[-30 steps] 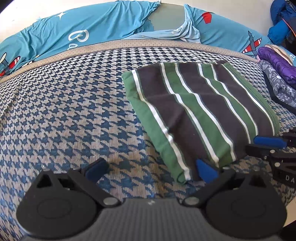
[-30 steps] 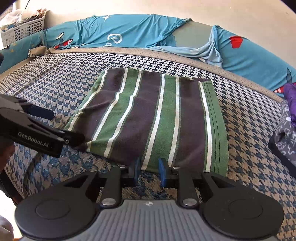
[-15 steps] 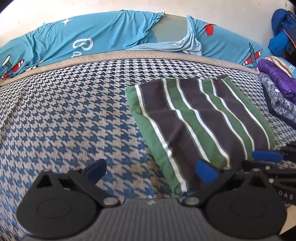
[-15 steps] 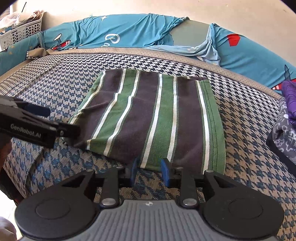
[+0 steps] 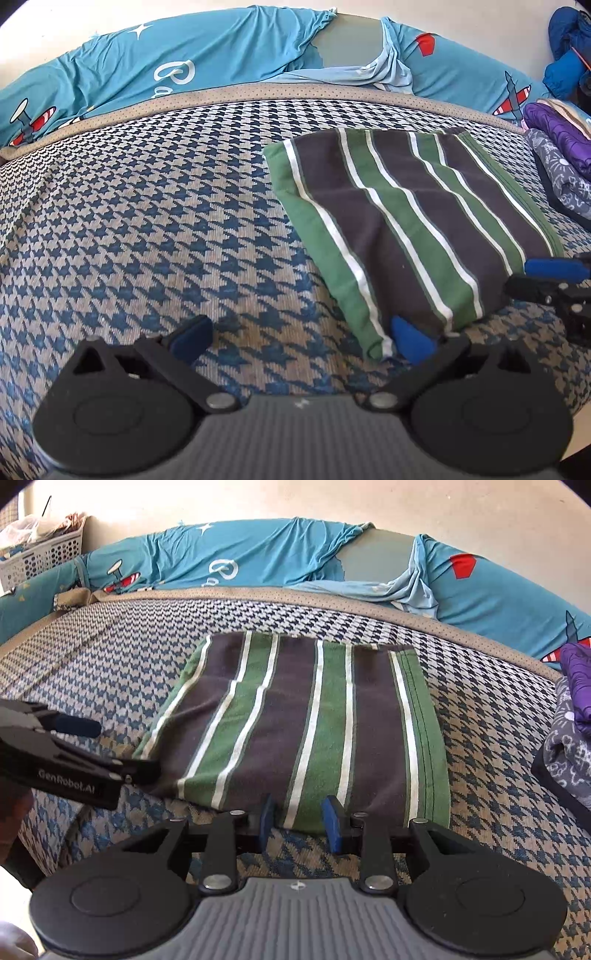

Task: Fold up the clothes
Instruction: 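Bring both grippers to the edge of the folded striped shirt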

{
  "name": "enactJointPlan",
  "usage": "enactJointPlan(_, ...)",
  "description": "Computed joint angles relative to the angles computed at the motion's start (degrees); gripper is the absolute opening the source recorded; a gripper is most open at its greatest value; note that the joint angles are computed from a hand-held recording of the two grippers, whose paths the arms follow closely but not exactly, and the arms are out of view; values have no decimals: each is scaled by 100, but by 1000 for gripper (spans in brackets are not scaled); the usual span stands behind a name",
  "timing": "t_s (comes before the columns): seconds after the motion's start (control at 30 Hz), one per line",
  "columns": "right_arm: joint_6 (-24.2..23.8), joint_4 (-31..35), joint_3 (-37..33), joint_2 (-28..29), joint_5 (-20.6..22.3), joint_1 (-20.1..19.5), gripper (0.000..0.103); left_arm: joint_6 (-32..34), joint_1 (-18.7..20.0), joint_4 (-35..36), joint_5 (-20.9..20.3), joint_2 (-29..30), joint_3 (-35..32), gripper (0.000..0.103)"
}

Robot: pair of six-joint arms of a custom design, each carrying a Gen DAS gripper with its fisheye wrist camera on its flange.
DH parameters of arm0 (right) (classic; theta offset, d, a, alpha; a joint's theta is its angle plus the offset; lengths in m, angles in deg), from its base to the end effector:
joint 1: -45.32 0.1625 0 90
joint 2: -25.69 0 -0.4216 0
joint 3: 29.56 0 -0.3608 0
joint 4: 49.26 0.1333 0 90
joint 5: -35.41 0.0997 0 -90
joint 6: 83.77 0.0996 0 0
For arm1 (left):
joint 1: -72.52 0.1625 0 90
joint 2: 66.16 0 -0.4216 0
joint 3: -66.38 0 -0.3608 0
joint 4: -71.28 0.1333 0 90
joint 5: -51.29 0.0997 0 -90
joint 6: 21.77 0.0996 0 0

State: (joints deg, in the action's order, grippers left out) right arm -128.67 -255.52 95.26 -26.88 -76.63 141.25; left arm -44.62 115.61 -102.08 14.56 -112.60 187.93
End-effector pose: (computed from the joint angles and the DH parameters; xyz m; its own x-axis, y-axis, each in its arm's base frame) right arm 0.1473 -0.4895 0.1565 -0.6197 -0.3891 0.6816 -0.7224 0.6222 -0.3016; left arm -0.2126 -0.4907 0.0747 -0.7345 0.0675 -0.6752 0.4747 0.7621 -0.4402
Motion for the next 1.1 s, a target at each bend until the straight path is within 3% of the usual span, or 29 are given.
enactJointPlan(0.33,390,-211,-70,69,131,-24,34,19,-84,-138,130,79,92,103)
enactJointPlan(0.57,344,-374,-82,245,442,9,34,73,-104,-118,56,14,145,103)
enactJointPlan(0.83,-251,-407,-174,582,-43,156,37,27,-52,-317,-124,-154,211,103)
enactJointPlan(1.1,-131,-333,-138,486,-98,159,41,9,98,-332,74,-123,-113,103)
